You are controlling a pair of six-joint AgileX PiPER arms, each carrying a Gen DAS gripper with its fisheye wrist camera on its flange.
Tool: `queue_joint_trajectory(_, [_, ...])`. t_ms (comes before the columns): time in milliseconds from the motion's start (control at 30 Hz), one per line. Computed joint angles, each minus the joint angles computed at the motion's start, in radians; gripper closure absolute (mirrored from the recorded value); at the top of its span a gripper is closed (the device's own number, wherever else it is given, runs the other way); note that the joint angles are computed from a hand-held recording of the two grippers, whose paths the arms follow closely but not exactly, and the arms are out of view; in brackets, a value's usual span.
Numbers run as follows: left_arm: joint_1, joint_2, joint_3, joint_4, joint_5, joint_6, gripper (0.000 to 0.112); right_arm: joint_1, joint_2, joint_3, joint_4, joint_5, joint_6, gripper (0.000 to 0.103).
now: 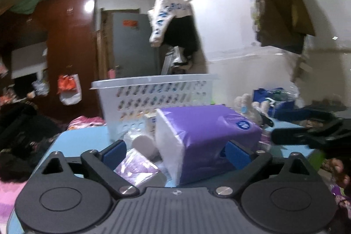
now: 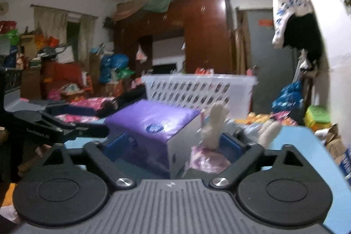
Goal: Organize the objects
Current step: 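Grasp the large purple tissue pack with the left tool, then lift the purple tissue pack and drop it into the white basket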
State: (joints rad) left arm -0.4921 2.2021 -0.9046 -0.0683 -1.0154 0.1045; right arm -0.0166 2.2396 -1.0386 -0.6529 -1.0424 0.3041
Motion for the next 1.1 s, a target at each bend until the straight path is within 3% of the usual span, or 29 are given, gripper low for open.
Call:
queue_joint_trajectory(100, [0.023, 0.025, -0.028, 0.082, 0.001, -0.015, 0.022, 0.003, 0.015, -0.03, -0.035, 0.028, 0.024, 0.022])
queue_joint_trajectory(267, [0.061, 0.061, -0.096, 0.183, 0.071, -0.081, 0.04, 0.007, 0.021, -0.037, -0.05, 0.03, 0.016, 0.036])
queue_joint_trajectory(400, [0.079, 0.074, -0.108, 0.258, 0.07, -0.12, 0.054, 0.011, 0.034, -0.055, -0.065, 0.037, 0.009, 0.046])
queue_joint_trajectory(700, [0.043, 0.077, -0.065, 0.157, -0.018, -0.044, 0.063, 0.037, 0.024, 0.021, 0.083, -0.035, -0.186, 0.051])
queue_joint_trajectory(1100, [0.038, 0.08, -0.064, 0.142, -0.049, -0.04, 0.067, 0.028, 0.014, -0.029, 0.056, -0.001, -0.122, 0.053])
